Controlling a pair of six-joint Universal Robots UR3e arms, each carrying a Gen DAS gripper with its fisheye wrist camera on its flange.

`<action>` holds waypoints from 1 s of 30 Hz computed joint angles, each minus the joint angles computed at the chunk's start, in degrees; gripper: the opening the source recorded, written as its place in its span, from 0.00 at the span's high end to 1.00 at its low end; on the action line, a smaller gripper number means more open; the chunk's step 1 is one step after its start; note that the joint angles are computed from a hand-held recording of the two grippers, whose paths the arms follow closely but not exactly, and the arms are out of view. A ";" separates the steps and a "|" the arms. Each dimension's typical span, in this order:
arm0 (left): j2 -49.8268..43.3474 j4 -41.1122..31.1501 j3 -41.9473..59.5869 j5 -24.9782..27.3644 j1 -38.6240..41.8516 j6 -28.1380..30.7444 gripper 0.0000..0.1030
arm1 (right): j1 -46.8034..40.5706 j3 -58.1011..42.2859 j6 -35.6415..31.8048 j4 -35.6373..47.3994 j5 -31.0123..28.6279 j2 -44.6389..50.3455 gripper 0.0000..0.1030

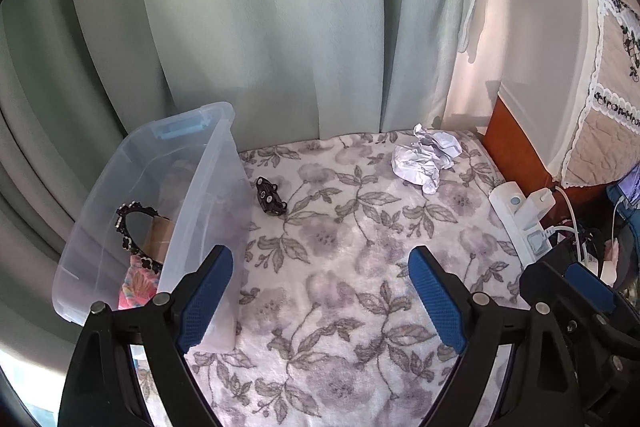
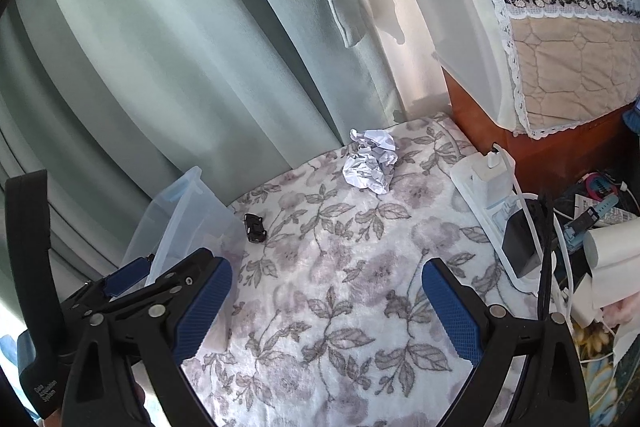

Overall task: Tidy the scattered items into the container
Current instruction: 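Withdraw both open tools from the box back over the bed, then lower the left tool onto the black toy car while the right tool approaches the crumpled paper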

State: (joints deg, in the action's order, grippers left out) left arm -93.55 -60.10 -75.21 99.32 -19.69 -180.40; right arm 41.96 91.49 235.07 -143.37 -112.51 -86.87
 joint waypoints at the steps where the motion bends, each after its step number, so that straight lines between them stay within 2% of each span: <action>1: -0.41 0.45 -0.05 -0.46 0.15 -0.27 0.13 | -0.27 0.07 -0.20 -0.12 0.02 0.11 0.05; 7: -3.17 4.58 -0.72 -1.66 0.80 -0.29 0.13 | -2.54 -0.63 -2.95 -0.35 0.82 1.67 0.05; 12: -6.73 8.25 0.14 -0.14 0.76 -0.76 0.13 | -4.89 -2.24 -5.16 -0.73 2.22 4.20 0.05; 20: -14.74 8.54 4.50 -1.85 2.68 -2.74 0.13 | -9.82 -4.94 -7.54 -1.84 7.81 9.99 0.05; 27: -23.65 10.06 10.03 1.91 2.29 -5.39 0.13 | -13.56 -7.97 -9.23 -2.96 10.62 15.22 0.05; 30: -28.59 9.33 14.60 5.30 1.83 -7.32 0.13 | -14.97 -9.49 -9.96 -4.06 11.47 17.60 0.05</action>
State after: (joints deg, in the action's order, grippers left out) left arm -122.14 -50.77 -60.61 104.62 -17.85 -187.72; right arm 26.99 82.00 225.10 -147.42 -101.05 -69.27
